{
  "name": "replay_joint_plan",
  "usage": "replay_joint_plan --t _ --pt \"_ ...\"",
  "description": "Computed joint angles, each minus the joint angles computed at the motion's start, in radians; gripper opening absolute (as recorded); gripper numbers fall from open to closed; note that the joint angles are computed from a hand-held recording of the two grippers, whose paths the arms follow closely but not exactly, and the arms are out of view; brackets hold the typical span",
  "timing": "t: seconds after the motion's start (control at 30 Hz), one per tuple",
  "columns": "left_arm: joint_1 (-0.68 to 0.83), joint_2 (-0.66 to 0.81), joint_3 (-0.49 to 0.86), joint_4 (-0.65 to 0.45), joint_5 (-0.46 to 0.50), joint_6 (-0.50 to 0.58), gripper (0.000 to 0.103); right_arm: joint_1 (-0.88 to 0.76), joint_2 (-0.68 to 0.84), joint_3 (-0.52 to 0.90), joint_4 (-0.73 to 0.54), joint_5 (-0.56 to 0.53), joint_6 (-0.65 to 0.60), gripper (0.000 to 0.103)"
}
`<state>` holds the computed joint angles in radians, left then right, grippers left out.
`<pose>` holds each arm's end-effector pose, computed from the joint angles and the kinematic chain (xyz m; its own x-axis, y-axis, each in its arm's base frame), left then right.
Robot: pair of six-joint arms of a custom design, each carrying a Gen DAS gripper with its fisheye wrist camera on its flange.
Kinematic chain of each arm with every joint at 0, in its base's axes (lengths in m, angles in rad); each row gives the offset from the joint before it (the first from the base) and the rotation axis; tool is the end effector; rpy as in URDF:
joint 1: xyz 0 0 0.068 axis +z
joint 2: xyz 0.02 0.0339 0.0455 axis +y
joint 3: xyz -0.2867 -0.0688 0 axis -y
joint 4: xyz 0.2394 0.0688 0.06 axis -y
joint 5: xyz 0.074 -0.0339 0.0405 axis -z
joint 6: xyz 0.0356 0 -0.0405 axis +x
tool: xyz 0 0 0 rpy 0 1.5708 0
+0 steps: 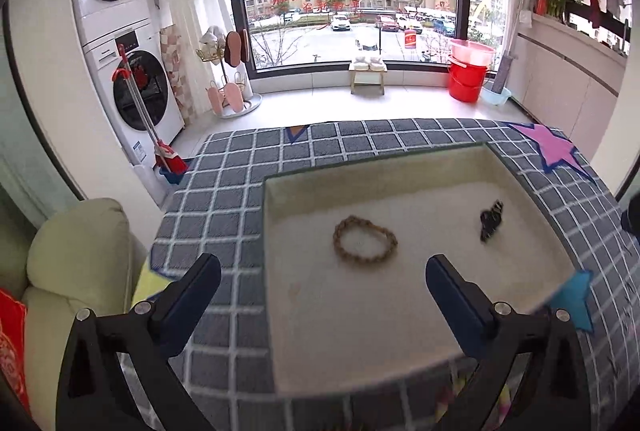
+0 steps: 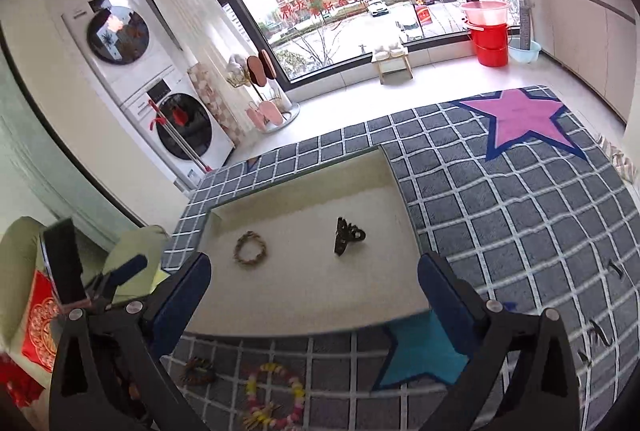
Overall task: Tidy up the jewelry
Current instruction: 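Withdraw both tools from the tray toward the remaining jewelry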
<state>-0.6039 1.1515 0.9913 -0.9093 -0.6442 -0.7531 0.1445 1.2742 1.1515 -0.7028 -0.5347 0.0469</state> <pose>0.1755 -0.0951 0.3066 -0.6747 -0.1989 -0.7108 -0.3357 0.9403 0.0556 0.2469 0.0543 0.3410 -0.7483 -0.0681 -0.6599 -0.4313 0.8058 0.4059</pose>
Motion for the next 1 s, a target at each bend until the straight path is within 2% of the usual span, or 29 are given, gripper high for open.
replay_joint_plan --t 0.1,0.27,0.4,0.63,0.83,1.0 --pt "-0.089 -0.055 -0.018 -0.082 -0.014 -0.07 0.103 -0.033 -0.027 0.017 -0.097 -0.025 -0.032 0.103" --pt "-0.289 -0.104 -0.056 -0.267 -0.063 -0.331 0.103 -0.088 -0.11 -0.024 -0.209 -0.052 -0.099 0.103" --pt "-0.429 -0.108 -0.095 -0.372 -0.072 -0.529 0.103 -0.149 -0.192 -0.085 -0.295 -0.081 -0.178 0.103" --pt "-0.588 -0.099 -0.159 -0.442 -0.048 -0.748 0.103 -0.254 -0.332 -0.196 -0.466 -0.077 -0.343 0.103" --pt "-0.612 -0.132 -0.201 -0.444 -0.031 -0.801 0.103 -0.333 -0.441 -0.282 -0.564 -0.009 -0.489 0.103" --pt "-0.578 -0.186 -0.229 -0.43 -0.027 -0.786 0.103 -0.493 -0.469 -0.329 -0.646 -0.018 -0.652 0.103"
